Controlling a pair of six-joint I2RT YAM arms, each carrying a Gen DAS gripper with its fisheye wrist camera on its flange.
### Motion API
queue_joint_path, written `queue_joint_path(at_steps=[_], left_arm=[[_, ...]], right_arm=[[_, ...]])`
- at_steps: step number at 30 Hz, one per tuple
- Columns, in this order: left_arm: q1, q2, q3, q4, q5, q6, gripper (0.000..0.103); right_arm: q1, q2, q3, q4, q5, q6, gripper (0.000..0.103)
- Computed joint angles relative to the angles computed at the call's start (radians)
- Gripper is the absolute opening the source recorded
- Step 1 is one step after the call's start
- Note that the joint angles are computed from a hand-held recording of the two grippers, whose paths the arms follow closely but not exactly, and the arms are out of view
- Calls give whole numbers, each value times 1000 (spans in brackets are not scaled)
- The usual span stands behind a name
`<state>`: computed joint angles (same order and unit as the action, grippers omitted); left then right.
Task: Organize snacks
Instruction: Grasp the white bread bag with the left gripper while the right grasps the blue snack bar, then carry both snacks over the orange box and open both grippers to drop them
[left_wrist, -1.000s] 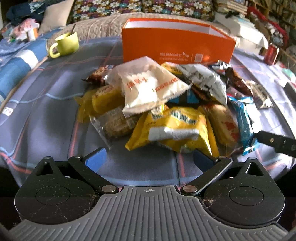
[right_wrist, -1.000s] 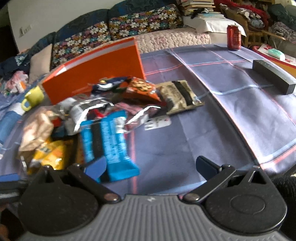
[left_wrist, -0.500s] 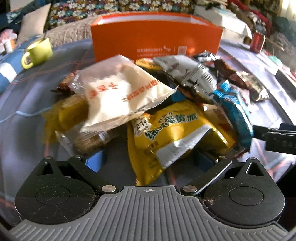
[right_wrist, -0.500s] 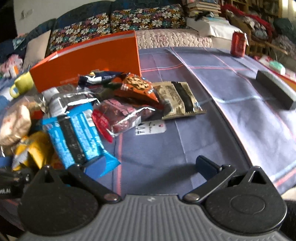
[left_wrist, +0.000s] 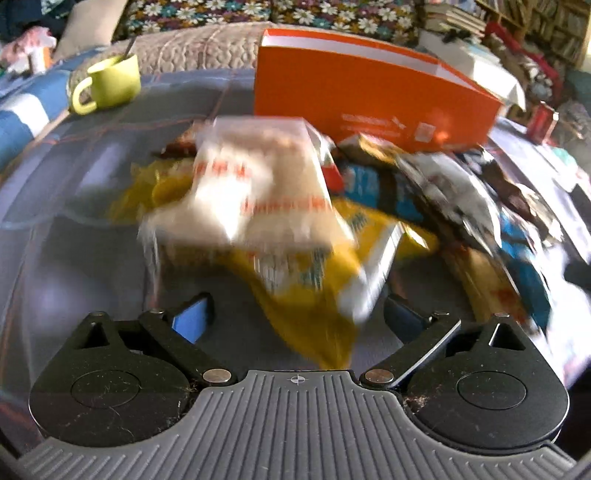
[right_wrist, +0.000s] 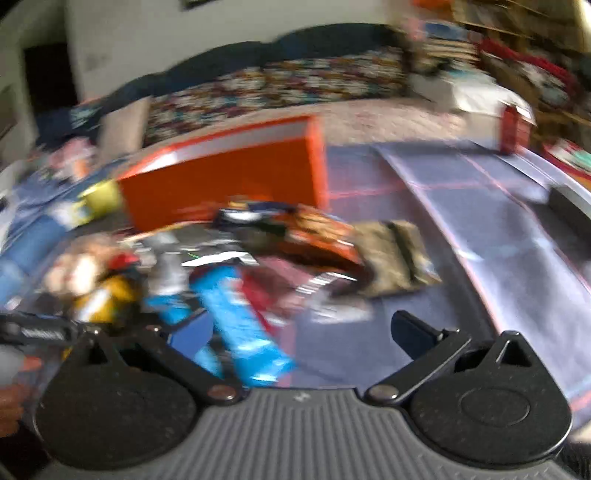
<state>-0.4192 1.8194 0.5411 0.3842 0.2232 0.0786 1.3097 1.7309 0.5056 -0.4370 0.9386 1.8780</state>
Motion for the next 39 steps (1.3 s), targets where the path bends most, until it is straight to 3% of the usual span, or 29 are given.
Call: queue_joint_path(at_steps=[4,7,9,12,14,16,18,21,23,24,26,32,35,37,39], left_arm=[[28,-84,-129,61,26,39,73],[25,-100,-148,76,28,60,73],[5,-105,-150,75,-6,45,73],[2,-98,-148,74,-10,22,73],[-7,-96,-142,78,-31,9,73],[-19,-114,-146,97,-70,-8,73],[-28,-144,-163,138,-94,-8,73],[-38,-180,-174,185,-120,62,73],[-45,-195,-183,241,-169,99,74],[-39,-198,-175,254,-182,103,77],[-16,-192,-125,212,-157,79,78],[-11,-12,91,69,-148,-35,77],[-3,32,121,62,-110,-80,77],[-16,51,136,67,-124,-85,75],[-29,60,136,75,-151,-77,63]], right_arm=[[-109,-33,-54,299,-25,-376,103],[-189,32,-79,574,-82,-633,103],[-204,55,-78,616,-97,-677,103],[-192,118,-50,600,-94,-674,102],[-174,124,-133,750,-106,-618,99],[-168,117,-176,828,-100,-616,65],[-170,102,-207,846,-83,-576,59],[-184,103,-272,959,-90,-554,58],[-182,97,-282,965,-88,-549,64],[-178,99,-277,954,-83,-544,72],[-173,102,-272,950,-76,-531,80],[-161,108,-276,959,-66,-502,83],[-153,109,-271,946,-61,-495,83],[-152,107,-268,939,-62,-498,83],[-152,106,-254,921,-61,-513,82]])
